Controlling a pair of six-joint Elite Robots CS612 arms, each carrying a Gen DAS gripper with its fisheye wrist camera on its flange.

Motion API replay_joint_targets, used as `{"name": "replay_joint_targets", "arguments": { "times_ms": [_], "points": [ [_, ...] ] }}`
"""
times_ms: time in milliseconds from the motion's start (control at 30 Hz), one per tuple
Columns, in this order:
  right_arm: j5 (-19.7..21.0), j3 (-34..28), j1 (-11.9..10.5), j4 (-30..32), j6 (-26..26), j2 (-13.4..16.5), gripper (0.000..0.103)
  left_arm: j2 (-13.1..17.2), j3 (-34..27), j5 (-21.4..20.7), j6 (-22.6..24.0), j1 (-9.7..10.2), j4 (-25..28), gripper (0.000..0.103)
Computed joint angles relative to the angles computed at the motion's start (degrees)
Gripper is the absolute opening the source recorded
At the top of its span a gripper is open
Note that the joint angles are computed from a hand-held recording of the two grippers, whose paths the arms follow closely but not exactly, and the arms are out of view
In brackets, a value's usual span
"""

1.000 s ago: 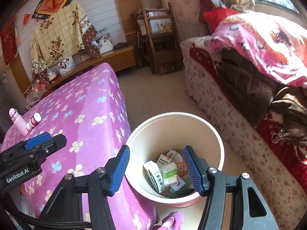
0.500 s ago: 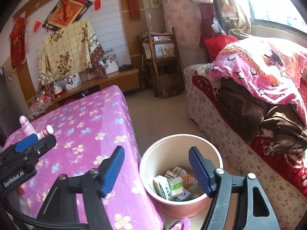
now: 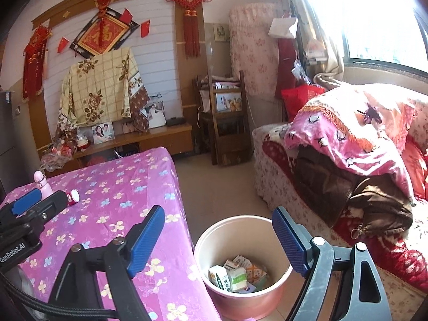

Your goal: Collect trash

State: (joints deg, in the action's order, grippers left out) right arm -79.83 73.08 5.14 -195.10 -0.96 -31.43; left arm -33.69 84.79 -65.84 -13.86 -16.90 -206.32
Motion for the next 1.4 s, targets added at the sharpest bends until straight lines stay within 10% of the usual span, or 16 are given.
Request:
{"name": "replay_joint_targets", "arguments": {
  "times_ms": [1400],
  "points": [
    [-0.56,1.59,-0.22,-2.58,0.78,-0.73,0.085,-0.08,0.48,3.37,-0.11,-0.78,0.67,0.088]
  ]
}}
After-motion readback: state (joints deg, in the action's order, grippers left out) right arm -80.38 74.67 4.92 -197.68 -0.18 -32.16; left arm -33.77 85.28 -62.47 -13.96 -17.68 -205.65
